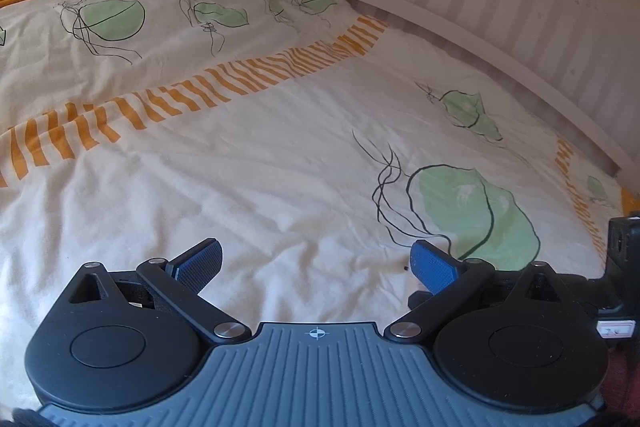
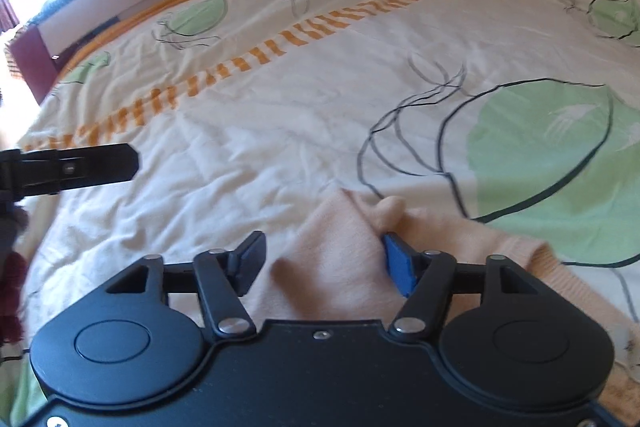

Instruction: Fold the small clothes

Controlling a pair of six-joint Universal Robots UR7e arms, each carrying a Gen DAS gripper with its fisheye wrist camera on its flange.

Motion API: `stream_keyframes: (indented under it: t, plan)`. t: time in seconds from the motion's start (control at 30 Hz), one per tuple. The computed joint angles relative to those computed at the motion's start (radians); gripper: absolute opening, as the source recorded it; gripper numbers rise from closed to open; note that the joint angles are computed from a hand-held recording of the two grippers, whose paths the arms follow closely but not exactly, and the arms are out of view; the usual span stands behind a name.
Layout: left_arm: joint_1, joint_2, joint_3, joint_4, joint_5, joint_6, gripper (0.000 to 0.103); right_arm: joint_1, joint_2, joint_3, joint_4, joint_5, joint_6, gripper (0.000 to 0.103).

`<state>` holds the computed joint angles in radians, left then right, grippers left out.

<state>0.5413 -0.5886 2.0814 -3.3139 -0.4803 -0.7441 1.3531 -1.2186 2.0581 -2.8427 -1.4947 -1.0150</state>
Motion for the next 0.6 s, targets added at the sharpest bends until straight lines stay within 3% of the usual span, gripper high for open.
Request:
stream_keyframes:
  t: [0.07, 0.17, 0.37, 0.6]
  plan:
    - [0.002, -0.001, 0.000, 0.003, -0.003, -0.005, 0.102, -0.003, -0.003, -0.005, 0.051, 0.033, -0.018, 0.068]
    - [0.004, -0.003, -0.002, 0.013, -0.009, -0.010, 0.102, 0.009, 0.021, -0.004, 0.005, 0.003, -0.033, 0.068]
    - [0.006, -0.001, -0.003, 0.003, -0.014, 0.002, 0.102, 0.016, 0.065, -0.032, -0.004, 0.002, -0.002, 0.071]
    - [0.008, -0.005, -0.002, 0.014, -0.006, -0.014, 0.102, 0.010, 0.089, -0.047, 0.000, 0.055, 0.033, 0.072]
